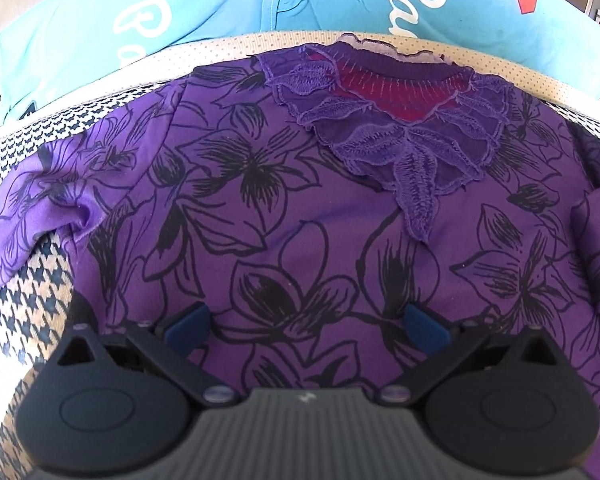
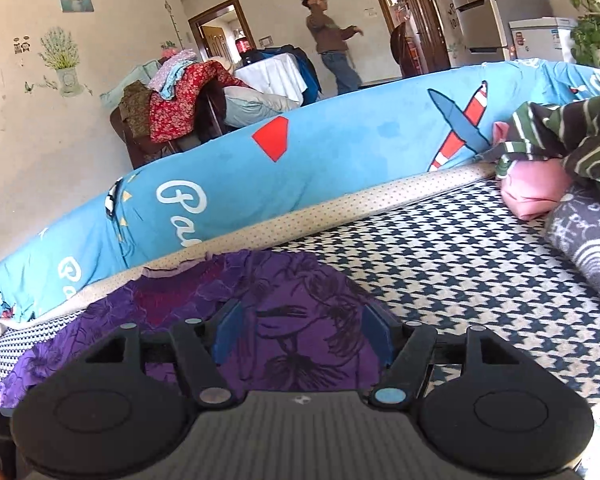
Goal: Fold clothes
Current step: 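Lay the sleeve onto the blouse front and open the right gripper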
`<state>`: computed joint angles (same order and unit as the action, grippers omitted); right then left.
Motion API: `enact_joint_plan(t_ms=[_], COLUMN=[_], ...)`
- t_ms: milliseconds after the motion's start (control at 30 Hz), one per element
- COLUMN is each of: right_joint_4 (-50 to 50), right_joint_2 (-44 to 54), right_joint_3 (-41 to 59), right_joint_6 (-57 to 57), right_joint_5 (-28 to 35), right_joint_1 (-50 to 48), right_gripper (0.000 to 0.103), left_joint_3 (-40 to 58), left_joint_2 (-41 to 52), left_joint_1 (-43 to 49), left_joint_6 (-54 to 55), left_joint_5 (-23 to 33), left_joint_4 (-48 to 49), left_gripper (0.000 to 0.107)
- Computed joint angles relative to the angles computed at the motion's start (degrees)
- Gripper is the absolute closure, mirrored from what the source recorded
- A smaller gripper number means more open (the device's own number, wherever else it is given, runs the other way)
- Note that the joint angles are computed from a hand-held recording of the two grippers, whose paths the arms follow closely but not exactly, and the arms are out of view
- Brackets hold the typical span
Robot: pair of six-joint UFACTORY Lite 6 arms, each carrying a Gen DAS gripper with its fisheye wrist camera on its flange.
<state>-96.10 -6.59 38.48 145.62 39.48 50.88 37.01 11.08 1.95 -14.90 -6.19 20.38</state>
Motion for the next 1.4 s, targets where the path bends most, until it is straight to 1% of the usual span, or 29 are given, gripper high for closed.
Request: enact_joint_plan(t_ms=[67, 100, 133, 167, 233, 300, 367, 500, 633, 700, 767, 800, 867, 900, 967, 1033, 1067, 1200, 1300, 1400], right_joint_4=[0.17, 0.71, 1.38, 2.09, 5.35, 8.8, 10.3, 13.69, 17.68, 17.85, 18.63, 18.82, 19.66, 20.11, 20.91, 20.82, 20.64, 19.73, 18.45, 17.11], right_joint_2=[5.13, 7.46, 9.79, 12.29, 16.65, 20.74, 23.36, 28.59, 33.62, 35.01, 35.85, 35.85, 35.58, 35.37, 34.77, 33.75, 33.28, 31.93, 30.04, 27.49], right_joint_3=[4.24, 6.43, 8.7, 11.09, 15.36, 19.61, 22.39, 27.96, 33.21, 34.19, 34.88, 34.81, 34.4, 34.12, 33.59, 32.46, 31.96, 30.75, 28.74, 26.14], right_joint_6=[-1.32, -1.95, -2.71, -3.25, -5.73, -8.24, -8.18, -9.4, -14.72, -16.25, -17.16, -17.39, -18.1, -18.38, -18.37, -17.85, -17.74, -17.74, -16.42, -14.09], right_joint_5=[0.18, 0.2, 0.19, 0.12, 1.44, 3.09, 3.62, 3.68, 4.42, 5.3, 5.8, 5.74, 5.99, 6.16, 6.27, 5.92, 5.83, 6.15, 6.47, 7.32], right_joint_1=[0.3, 0.21, 0.09, -0.11, 0.26, 0.47, 0.25, -0.48, -0.51, -0.24, -0.28, -0.44, -0.78, -0.96, -1.26, -1.46, -1.43, -0.91, -0.54, -0.18], right_gripper=[0.035, 0.035, 0.033, 0.029, 0.024, 0.021, 0.019, 0.017, 0.017, 0.018, 0.034, 0.039, 0.06, 0.064, 0.077, 0.084, 0.087, 0.093, 0.094, 0.095], left_joint_3=[-0.32, -0.38, -0.47, -0.53, -0.6, -0.73, -0.82, -0.83, -0.84, -0.7, -0.7, -0.79, -0.97, -1.03, -1.15, -1.38, -1.54, -2.97, -4.59, -7.33], left_joint_2=[-0.14, -0.12, -0.05, 0.03, 0.23, 0.32, 0.36, 0.58, 0.59, 0.61, 0.6, 0.54, 0.41, 0.41, 0.39, 0.45, 0.47, 0.23, -0.02, -1.07], left_joint_1=[-0.33, -0.4, -0.28, -0.11, 0.1, 0.01, -0.19, -0.39, -0.53, -0.49, -0.42, -0.4, -0.31, -0.26, -0.18, -0.24, -0.27, 0.3, 1.21, 1.9], left_joint_6=[4.22, 4.9, 4.04, 2.9, 1.68, 3.62, 5.42, 6.58, 7.15, 6.34, 5.68, 5.46, 5.08, 4.94, 4.87, 6.49, 7.25, 7.89, 7.97, 10.22], left_joint_5=[-0.18, -0.31, -0.57, -0.8, -1.19, -1.51, -1.66, -1.89, -1.86, -1.66, -1.61, -1.65, -1.75, -1.83, -2.01, -2.5, -2.8, -5.35, -8.51, -12.24], left_joint_4=[-4.12, -4.66, -3.56, -2.18, -0.76, -2.56, -4.41, -5.74, -6.29, -5.46, -4.72, -4.44, -3.86, -3.61, -3.37, -4.76, -5.37, -4.61, -3.19, -4.55], left_gripper=[0.004, 0.004, 0.004, 0.004, 0.004, 0.004, 0.004, 0.004, 0.004, 0.004, 0.004, 0.004, 0.004, 0.004, 0.004, 0.004, 0.004, 0.004, 0.004, 0.004])
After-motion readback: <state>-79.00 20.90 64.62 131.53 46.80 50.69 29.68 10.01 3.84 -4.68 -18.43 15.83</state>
